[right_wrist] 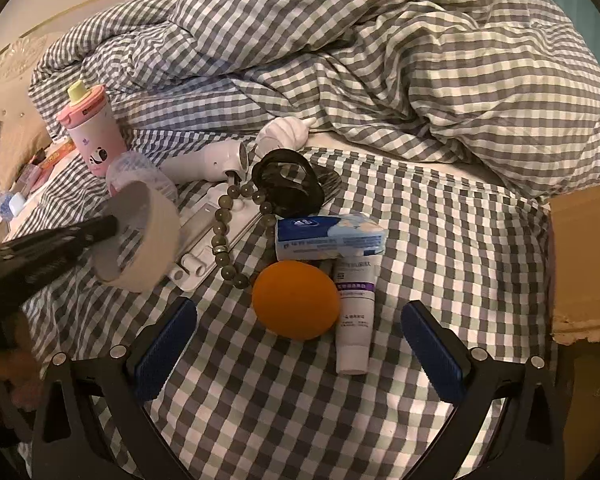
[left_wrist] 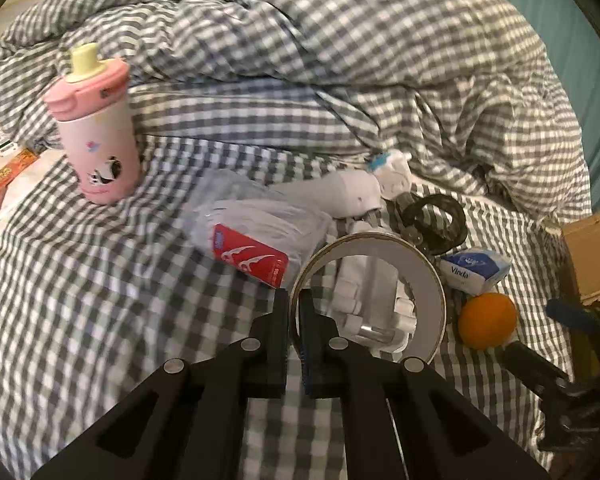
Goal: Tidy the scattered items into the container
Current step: 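Grasp the white tape roll rim with the left tool while the right tool grasps the orange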
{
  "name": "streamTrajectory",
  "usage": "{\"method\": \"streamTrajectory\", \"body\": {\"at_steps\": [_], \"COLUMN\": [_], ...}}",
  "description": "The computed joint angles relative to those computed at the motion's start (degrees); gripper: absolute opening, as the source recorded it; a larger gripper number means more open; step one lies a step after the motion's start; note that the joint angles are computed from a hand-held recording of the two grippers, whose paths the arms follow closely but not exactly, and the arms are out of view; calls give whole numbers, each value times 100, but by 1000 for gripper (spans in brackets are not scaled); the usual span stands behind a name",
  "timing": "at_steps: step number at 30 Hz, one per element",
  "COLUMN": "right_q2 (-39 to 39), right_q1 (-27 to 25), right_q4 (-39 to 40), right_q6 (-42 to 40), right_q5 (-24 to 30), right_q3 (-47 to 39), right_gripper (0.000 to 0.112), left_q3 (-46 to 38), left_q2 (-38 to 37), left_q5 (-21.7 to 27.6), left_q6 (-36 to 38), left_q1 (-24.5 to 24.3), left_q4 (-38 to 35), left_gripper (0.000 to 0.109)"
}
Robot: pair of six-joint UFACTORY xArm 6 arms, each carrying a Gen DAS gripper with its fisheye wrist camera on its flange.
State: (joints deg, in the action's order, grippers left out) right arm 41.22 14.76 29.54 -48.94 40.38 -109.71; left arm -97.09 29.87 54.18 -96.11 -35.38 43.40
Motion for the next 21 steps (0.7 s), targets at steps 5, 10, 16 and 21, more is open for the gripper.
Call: {"method": "streamTrajectory", "body": {"at_steps": [5,10,16,21], "right_q2": [247,580,701,629], "right_q1": [78,142,242,246], "right_q4": [-269,-600,-839,-944], "right_q6": [242,549,731,773], "right_q5": [-69,40,-143,-298], "right_q3": [-205,-603,-678,-522], "right_gripper": [91,73,68,56], "left_q3": [379,701,1075,1225], "left_q2": [-349,-699,-1144,-1366], "left_q5": [177,478,825,1022], "left_q6": [-191,-367,-489,-561], "left_q1": [-72,-183,-293,-385], "left_q4": [82,174,261,317], "left_gripper": [4,4,4,4]}}
